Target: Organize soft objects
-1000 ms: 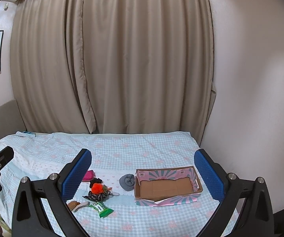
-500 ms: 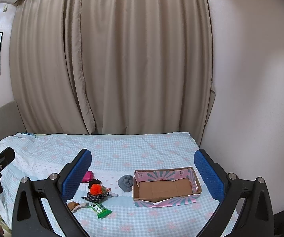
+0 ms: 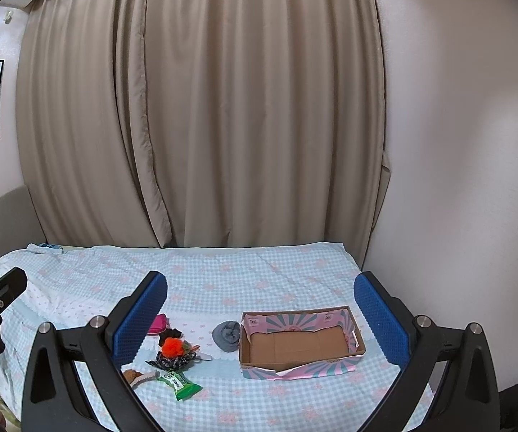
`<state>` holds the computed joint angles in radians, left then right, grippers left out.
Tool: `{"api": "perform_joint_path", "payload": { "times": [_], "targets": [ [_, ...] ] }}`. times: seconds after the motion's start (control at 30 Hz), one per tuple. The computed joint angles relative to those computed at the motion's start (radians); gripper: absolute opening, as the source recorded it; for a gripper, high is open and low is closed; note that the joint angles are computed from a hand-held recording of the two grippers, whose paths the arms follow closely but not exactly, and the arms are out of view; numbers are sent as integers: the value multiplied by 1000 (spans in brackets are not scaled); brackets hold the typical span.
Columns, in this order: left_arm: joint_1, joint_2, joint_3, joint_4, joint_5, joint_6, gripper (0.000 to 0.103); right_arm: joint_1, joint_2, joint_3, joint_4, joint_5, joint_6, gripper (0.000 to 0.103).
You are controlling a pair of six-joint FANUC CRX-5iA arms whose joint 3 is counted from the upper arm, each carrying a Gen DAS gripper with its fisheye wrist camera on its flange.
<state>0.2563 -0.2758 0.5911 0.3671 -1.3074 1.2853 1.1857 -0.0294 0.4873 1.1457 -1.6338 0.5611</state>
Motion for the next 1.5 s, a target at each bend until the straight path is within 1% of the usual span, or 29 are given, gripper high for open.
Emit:
{"api": "perform_joint_path", "payload": {
  "times": [0.17, 0.63, 0.77, 0.87, 0.93, 1.0, 1.13, 1.23, 1.3, 1.33, 1.43, 1.5],
  "targets": [
    [5, -2, -7, 8, 2, -5, 103, -19, 7, 18, -8, 8, 18, 103],
    [-15, 3, 4, -9, 3, 11, 103, -14, 1, 2, -6, 11, 9, 103],
    [-26, 15, 32, -28, -20, 30, 103, -13, 1, 3, -11, 8, 13, 103],
    [-19, 25, 53, -36, -44, 43, 103, -21, 8, 21, -34, 12, 37, 103],
    [-3, 23, 49, -37, -59, 51, 103, -27, 16, 34, -57, 20, 52, 103],
    [23, 7, 21, -31, -60, 47, 103, -37, 18, 40, -95, 40, 71, 103],
    [111, -39, -94, 32, -34, -18, 103, -52, 17, 5, -143, 95, 90, 103],
    [199, -61, -193, 126, -26, -104, 103, -61, 31, -6, -196, 117, 79, 103],
    [239, -67, -249, 173, -16, -159, 103, -63, 37, -26, -222, 137, 48, 103],
    [259, -66, -277, 198, -15, -192, 103, -66, 41, -38, -235, 147, 29, 103],
    [305, -36, -334, 263, -51, -303, 103, -80, 80, -29, -280, 157, -8, 103],
    [319, -26, -374, 290, -53, -374, 103, -88, 104, -34, -296, 176, -24, 103]
  ]
}}
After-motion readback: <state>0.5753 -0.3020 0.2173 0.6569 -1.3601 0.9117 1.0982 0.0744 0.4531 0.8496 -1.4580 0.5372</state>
